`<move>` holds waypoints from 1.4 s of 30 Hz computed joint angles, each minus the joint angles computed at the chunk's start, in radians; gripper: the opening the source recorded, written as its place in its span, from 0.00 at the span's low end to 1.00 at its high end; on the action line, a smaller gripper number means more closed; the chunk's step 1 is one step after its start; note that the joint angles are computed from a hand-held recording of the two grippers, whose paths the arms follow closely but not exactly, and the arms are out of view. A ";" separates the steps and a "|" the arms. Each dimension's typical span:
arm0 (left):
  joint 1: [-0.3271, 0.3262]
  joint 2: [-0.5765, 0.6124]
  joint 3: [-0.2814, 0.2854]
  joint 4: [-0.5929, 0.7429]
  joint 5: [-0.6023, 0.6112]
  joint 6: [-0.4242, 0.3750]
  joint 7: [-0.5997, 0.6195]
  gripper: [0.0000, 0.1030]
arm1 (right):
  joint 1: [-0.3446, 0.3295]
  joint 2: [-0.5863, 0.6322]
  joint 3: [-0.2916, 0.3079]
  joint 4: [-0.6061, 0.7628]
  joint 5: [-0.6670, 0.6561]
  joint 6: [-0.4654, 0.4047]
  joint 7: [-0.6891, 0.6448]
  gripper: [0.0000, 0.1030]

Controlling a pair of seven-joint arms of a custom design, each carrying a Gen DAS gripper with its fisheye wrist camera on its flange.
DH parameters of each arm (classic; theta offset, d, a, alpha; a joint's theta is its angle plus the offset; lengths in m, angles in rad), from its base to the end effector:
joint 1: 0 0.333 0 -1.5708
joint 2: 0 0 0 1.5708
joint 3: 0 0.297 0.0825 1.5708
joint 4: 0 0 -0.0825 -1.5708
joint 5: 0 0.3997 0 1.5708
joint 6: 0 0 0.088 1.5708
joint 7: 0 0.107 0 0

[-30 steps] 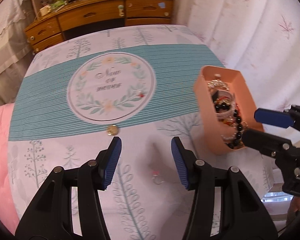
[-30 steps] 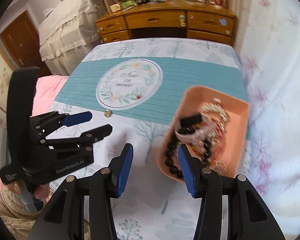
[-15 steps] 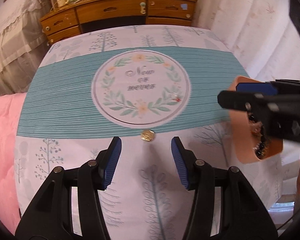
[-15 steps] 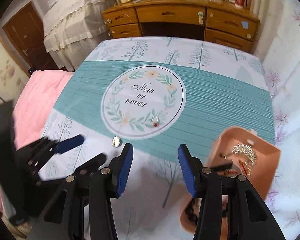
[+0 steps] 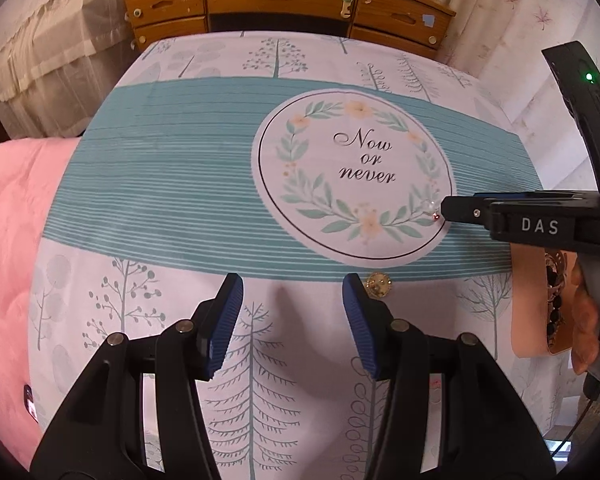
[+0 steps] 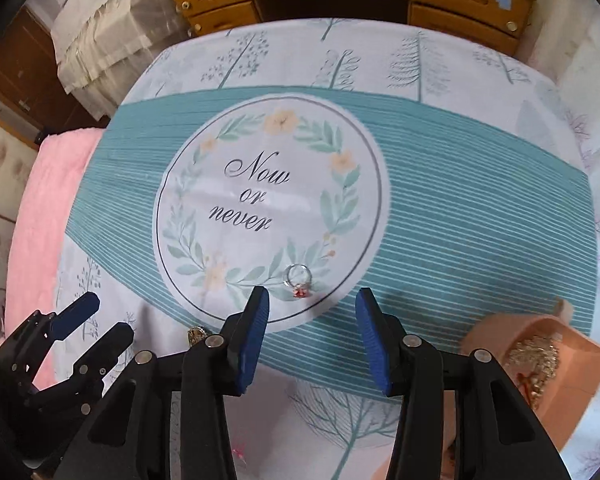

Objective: Organize jewelry
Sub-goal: 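Reach the right tool to the silver red-stone ring and close on it, then drop ring into tray with right tool while left tool grasps gold round pendant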

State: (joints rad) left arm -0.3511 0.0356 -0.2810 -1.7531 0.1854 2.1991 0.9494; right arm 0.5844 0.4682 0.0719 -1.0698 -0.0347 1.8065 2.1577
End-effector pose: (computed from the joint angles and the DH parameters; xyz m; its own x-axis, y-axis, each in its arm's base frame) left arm 0.5089 -0.3618 0.5594 -0.1053 -0.9904 0.0894 -0.9068 0.0588 -0.4175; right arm 0.5783 0.4247 0.5771 0.0766 -0.9864 -0.1456 -0.9739 -0.0427 -0.2230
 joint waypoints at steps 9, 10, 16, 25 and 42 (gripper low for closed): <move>0.004 0.001 0.003 -0.006 -0.029 0.007 0.010 0.47 | 0.023 0.079 -0.005 0.109 -0.009 -0.066 -0.036 0.29; 0.005 0.002 0.003 -0.005 -0.034 0.006 0.010 0.47 | 0.024 0.080 -0.006 0.109 -0.006 -0.068 -0.038 0.26; 0.009 0.012 0.003 0.000 -0.071 0.002 0.020 0.47 | 0.019 0.076 -0.007 0.088 0.012 -0.052 -0.038 0.20; 0.007 0.025 0.002 0.009 -0.081 -0.004 0.025 0.47 | 0.020 0.085 -0.006 0.081 0.019 -0.033 -0.055 0.07; -0.003 0.034 -0.005 0.038 -0.067 -0.028 0.030 0.47 | -0.062 -0.331 0.039 -0.419 0.060 0.242 -0.022 0.06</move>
